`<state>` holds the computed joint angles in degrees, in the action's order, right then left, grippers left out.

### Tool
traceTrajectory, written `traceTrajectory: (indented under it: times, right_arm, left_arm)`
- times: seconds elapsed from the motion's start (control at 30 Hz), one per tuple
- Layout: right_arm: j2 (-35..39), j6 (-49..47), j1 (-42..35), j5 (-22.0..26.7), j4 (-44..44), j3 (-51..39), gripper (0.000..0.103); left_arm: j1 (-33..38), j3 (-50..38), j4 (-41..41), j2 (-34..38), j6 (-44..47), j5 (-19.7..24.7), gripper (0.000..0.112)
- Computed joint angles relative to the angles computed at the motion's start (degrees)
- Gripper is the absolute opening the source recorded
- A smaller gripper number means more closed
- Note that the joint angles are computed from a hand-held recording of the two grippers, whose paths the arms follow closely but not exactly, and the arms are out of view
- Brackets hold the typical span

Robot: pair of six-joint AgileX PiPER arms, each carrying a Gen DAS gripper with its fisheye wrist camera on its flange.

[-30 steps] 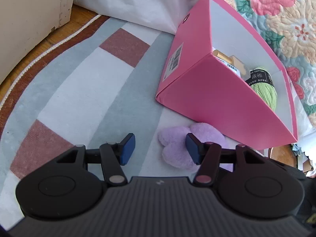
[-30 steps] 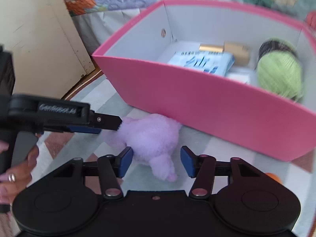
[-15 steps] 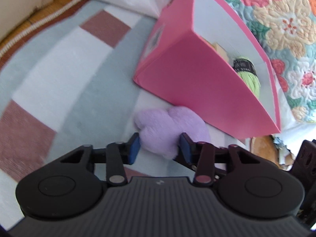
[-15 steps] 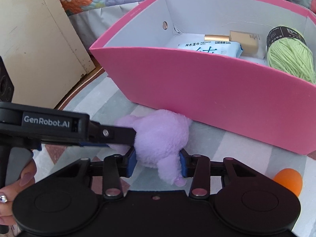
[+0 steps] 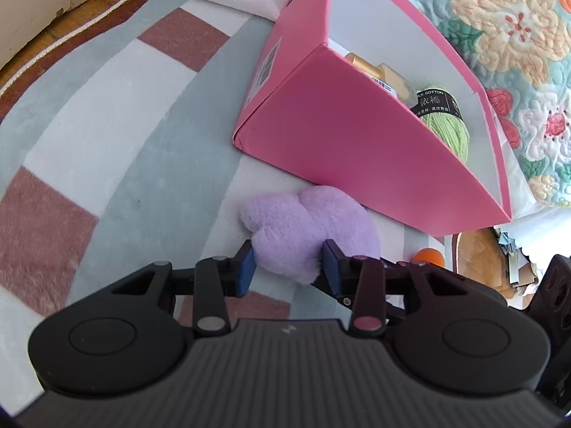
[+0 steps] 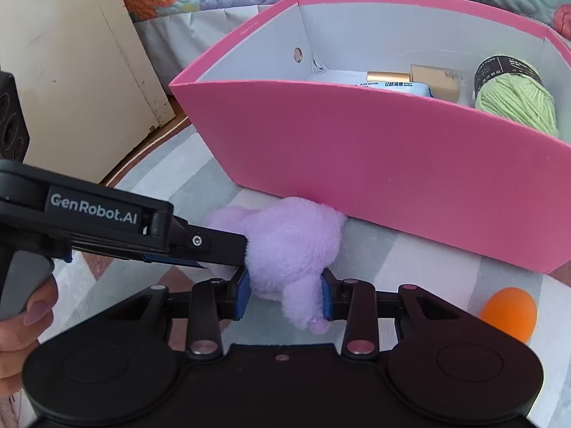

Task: Organize objects
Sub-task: 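Lower the left tool onto the lilac plush toy beside the box, then close the left tool on the lilac plush toy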

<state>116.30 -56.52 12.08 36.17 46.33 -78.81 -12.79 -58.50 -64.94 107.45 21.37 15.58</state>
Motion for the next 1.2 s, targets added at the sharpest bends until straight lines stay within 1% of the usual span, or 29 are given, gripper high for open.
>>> traceTrajectory:
  times: [0.13,0.27,0.3,0.4,0.47,0.53,0.67,0.73,0.8,0.83,0.87,0.93,0.97,1.0,1.03,1.07,1.1,1.2]
  right_arm:
    - [-1.2,0.6,0.0,-0.1,0.5,1.2,0.042]
    - [-2.8,0.8,0.1,-0.5,0.6,3.3,0.042]
    - [-3.3,0.6,0.2,-0.9,0.7,4.2,0.042]
    - [-5.0,0.7,0.8,-2.5,0.8,7.1,0.042]
    - [-6.2,0.9,1.3,-3.6,0.6,8.9,0.042]
    - [-7.3,1.9,1.6,-3.8,0.3,10.1,0.042]
    - [-8.8,2.7,0.9,-2.7,0.6,11.8,0.042]
    - [-8.9,3.1,0.5,-1.8,-0.7,11.5,0.042]
    - [-9.1,4.3,0.7,-1.8,-2.7,11.7,0.042]
    - [-9.3,4.2,0.5,-1.8,-2.9,12.0,0.042]
    - [-9.5,3.2,0.0,-1.2,-2.4,12.5,0.043]
    - [-9.3,4.0,-1.1,2.0,-4.0,11.8,0.048]
    - [-9.3,4.0,-1.7,3.4,-4.5,11.4,0.048]
    - [-9.7,3.9,-2.0,4.1,-5.1,11.5,0.053]
    - [-10.4,3.9,-2.2,4.4,-6.0,11.6,0.057]
    - [-11.3,3.4,-2.3,4.2,-6.5,12.1,0.065]
    - [-12.4,2.5,-2.3,3.7,-6.4,12.8,0.069]
    - [-13.8,-0.6,-3.4,4.2,-4.8,13.0,0.072]
  left_arm:
    - [-1.0,0.8,5.1,-1.8,-4.3,-1.0,0.037]
    - [-1.0,0.8,10.9,-2.8,-10.3,0.9,0.037]
    - [-1.2,0.8,12.9,-3.0,-12.2,1.2,0.037]
    - [-2.8,0.9,22.6,-3.8,-20.9,1.6,0.037]
    - [-3.4,1.8,25.4,-4.8,-23.8,1.8,0.037]
    - [-3.1,2.4,24.3,-5.6,-22.8,2.6,0.037]
    - [-1.1,3.5,17.3,-6.6,-17.1,4.8,0.037]
    - [-1.2,3.9,18.7,-7.2,-18.4,4.4,0.037]
    - [-0.6,4.1,16.5,-7.1,-16.5,4.6,0.037]
    - [-0.5,3.9,17.0,-7.0,-17.2,4.8,0.037]
    - [-0.8,3.7,19.3,-6.9,-19.3,4.6,0.037]
    - [-1.4,3.3,22.9,-6.7,-22.2,4.8,0.037]
    - [-1.4,3.2,22.8,-6.6,-22.1,5.1,0.038]
    - [-1.3,3.1,22.2,-6.4,-21.4,5.5,0.038]
    - [-1.3,3.0,22.3,-6.4,-21.4,5.8,0.038]
    - [-1.5,2.7,23.0,-6.2,-22.1,6.0,0.038]
    - [-1.7,2.4,24.6,-6.1,-23.4,6.3,0.039]
    - [-2.3,1.5,26.9,-5.7,-25.1,7.0,0.042]
